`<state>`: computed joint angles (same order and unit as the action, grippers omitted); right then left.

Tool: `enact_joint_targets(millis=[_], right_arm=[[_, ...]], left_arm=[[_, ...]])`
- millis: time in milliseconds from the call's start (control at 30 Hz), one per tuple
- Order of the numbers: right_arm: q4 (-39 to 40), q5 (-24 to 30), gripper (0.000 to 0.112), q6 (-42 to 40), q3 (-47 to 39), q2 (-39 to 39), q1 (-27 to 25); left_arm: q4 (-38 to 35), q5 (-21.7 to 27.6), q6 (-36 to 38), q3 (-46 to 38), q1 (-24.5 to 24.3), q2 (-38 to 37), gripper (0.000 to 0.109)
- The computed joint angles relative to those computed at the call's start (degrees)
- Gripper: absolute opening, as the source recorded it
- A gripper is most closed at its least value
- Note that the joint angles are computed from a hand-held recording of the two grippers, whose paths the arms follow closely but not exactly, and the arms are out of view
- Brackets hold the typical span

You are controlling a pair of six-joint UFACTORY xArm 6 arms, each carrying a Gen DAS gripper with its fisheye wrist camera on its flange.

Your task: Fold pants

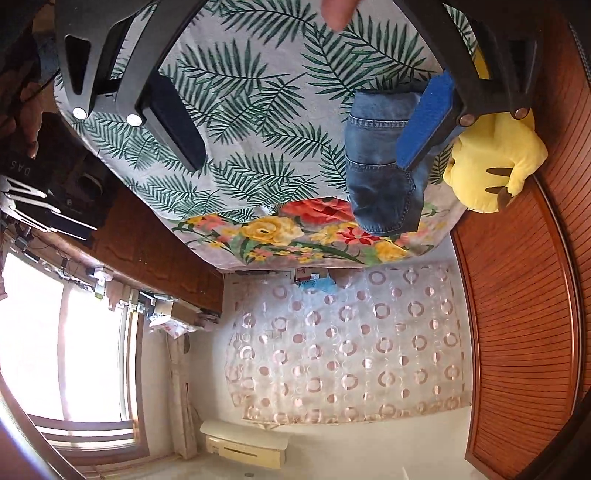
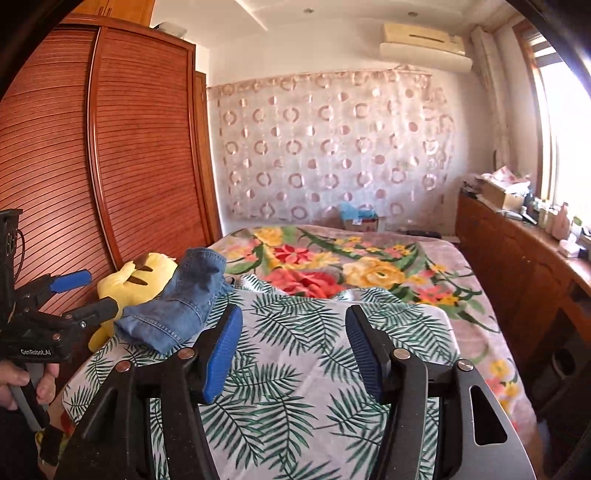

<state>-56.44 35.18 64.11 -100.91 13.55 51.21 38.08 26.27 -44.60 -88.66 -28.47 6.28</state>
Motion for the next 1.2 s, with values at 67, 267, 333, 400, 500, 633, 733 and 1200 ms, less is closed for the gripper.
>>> enact_joint_targets(millis=[67,267,333,400,500,633,733,1200], right_arm=[[-2.4,1.79,0.066,2.25,0.69,-0.91,1.26],[-8.41,7.08,0.067,9.38,3.73,-3.76,4.89],[-9.2,8.43,0.067,10.89,3.77,-3.76,5.82],[-9.84,9.56,0.067,11.76,3.26,-3.26,6.61],[-10.09,10.38,0.067,11.95,2.71,-2.72,7.05],[-10.46,11.45,0.067,12.5,2.79,-2.8,7.99],[-10.55,11.37,0.067,12.68,3.24,-3.16,7.88],[-10.74,10.15,0.067,12.78,4.55,-4.0,7.08]], left_arm=[[0.83,0.53,-1.75,0.22,-0.62,-0.52,0.103],[4.58,0.72,-5.49,1.69,-2.18,-2.43,0.103],[5.2,0.78,-5.83,1.87,-2.56,-2.66,0.103],[6.82,1.51,-6.95,1.91,-2.95,-2.89,0.103],[6.68,1.78,-7.13,1.83,-2.99,-2.79,0.103],[7.6,2.34,-8.07,2.25,-3.14,-3.19,0.103],[7.5,2.19,-7.99,2.42,-3.06,-3.28,0.103],[7.63,2.07,-7.86,2.69,-2.99,-3.53,0.103]])
